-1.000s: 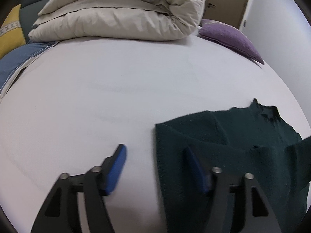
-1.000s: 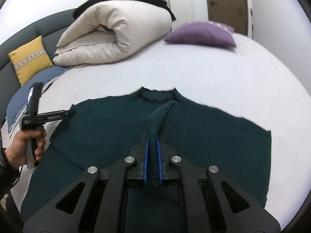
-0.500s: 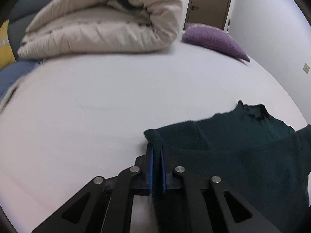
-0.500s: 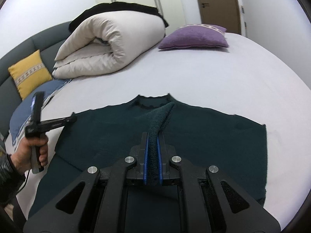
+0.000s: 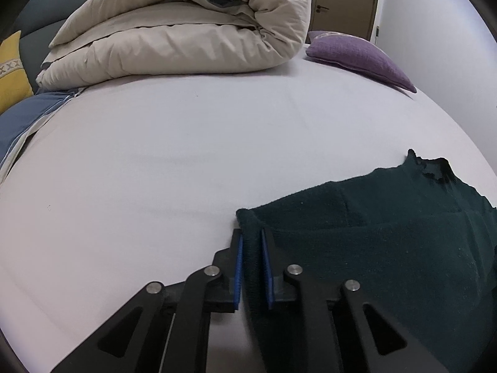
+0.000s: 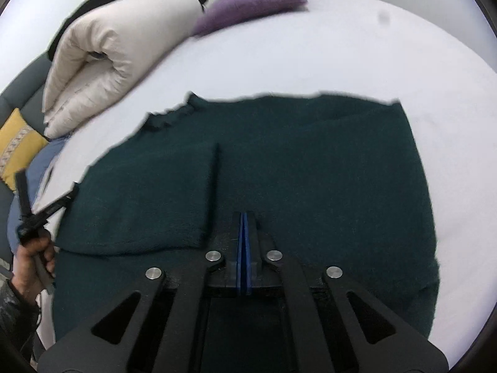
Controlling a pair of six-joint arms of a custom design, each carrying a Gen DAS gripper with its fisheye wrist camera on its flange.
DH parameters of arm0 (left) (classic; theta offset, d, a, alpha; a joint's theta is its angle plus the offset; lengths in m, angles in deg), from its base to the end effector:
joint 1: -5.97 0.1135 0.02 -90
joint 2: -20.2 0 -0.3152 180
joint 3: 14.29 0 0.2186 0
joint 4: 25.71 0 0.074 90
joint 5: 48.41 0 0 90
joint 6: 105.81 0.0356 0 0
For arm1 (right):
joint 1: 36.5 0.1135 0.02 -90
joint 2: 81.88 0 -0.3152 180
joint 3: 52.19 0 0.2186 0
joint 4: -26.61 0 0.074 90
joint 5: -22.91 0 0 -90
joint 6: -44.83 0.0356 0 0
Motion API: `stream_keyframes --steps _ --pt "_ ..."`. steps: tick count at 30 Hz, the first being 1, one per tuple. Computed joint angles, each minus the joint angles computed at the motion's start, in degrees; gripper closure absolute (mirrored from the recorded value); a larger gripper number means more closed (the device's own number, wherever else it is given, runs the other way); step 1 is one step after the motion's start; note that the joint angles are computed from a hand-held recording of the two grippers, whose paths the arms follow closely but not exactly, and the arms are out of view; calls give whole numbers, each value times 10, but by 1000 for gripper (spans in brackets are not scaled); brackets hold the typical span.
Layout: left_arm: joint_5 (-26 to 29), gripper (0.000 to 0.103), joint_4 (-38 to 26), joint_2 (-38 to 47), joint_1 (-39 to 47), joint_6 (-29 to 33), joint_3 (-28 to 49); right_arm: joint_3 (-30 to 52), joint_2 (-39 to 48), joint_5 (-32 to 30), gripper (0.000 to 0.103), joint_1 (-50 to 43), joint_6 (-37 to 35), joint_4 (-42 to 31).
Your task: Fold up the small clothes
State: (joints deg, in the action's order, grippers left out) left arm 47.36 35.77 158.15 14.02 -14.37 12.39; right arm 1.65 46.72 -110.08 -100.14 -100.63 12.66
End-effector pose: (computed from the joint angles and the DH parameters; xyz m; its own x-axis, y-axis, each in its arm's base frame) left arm 0.2435 0.0308 0.0373 -0.7578 -0.0819 -0.6473 -0.0560 0.9966 -0.0605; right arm 0.1445 -0.2368 0.0489 -0.7860 0.2290 -0.5743 0.0021 0.9298 0.3680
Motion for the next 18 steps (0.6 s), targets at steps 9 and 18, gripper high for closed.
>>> stream_keyframes --steps 9,18 --pt "40 77 14 9 28 -7 -5 14 -30 18 68 95 47 -43" --pt "71 78 -1 -1 45 -4 -8 -76 -119 26 97 122 79 41"
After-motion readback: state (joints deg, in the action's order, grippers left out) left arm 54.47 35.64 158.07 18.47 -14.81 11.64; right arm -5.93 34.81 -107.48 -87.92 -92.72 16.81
